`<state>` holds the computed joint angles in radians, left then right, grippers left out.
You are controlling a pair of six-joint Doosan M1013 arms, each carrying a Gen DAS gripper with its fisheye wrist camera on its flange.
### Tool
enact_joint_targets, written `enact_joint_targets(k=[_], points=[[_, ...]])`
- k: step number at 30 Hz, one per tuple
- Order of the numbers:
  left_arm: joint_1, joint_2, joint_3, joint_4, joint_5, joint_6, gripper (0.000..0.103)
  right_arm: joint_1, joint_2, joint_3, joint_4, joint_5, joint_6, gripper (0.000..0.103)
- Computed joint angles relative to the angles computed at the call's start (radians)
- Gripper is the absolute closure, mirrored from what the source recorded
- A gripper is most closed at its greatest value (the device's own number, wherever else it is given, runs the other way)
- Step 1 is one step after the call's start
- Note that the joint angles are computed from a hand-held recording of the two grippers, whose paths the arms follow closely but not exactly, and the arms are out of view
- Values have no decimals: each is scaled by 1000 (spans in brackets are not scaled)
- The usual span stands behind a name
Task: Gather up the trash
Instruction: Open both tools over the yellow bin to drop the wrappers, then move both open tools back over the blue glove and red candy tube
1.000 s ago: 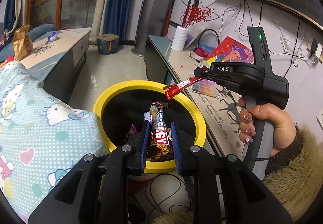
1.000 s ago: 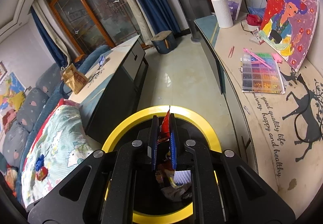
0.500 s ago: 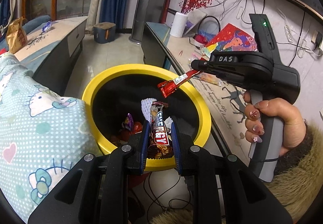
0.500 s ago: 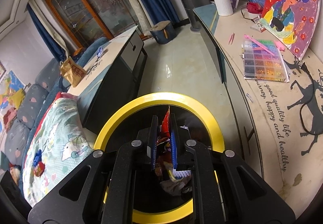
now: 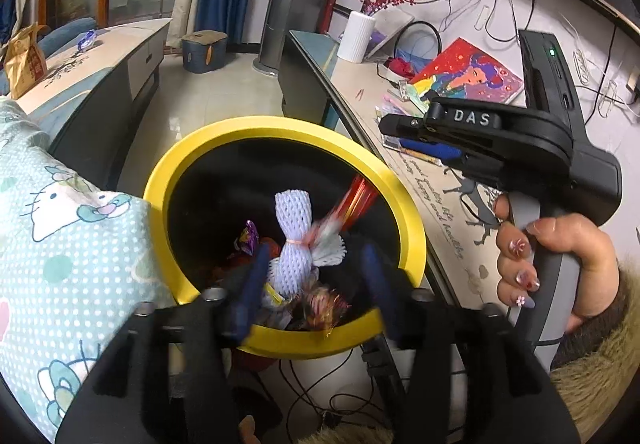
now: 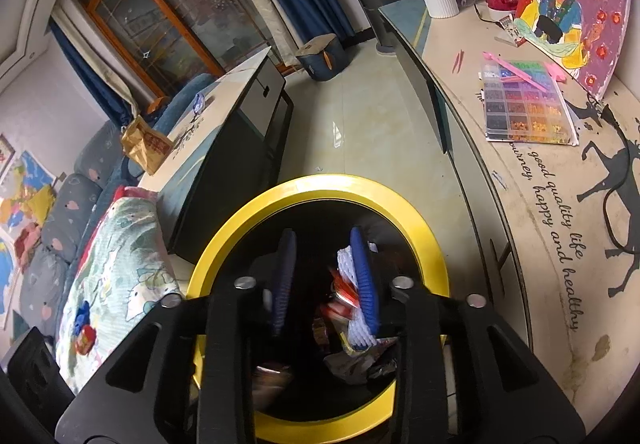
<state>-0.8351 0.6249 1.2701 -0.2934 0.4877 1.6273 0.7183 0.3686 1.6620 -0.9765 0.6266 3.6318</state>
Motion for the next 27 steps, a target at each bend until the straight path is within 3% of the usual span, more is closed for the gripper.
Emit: enact_joint_targets(k=[4, 7, 18, 27], points=[[2, -14, 17, 27, -37, -43, 22, 1, -2, 2, -14, 1, 11, 65], [3, -31, 37, 74, -77, -104, 10, 5, -3, 0, -31, 2, 17, 61], [7, -94, 110, 350, -166, -400, 7, 33, -1, -39, -93, 54, -32, 50], [17, -146, 170, 594, -202, -677, 7, 51, 15, -81, -87, 25, -116, 47]])
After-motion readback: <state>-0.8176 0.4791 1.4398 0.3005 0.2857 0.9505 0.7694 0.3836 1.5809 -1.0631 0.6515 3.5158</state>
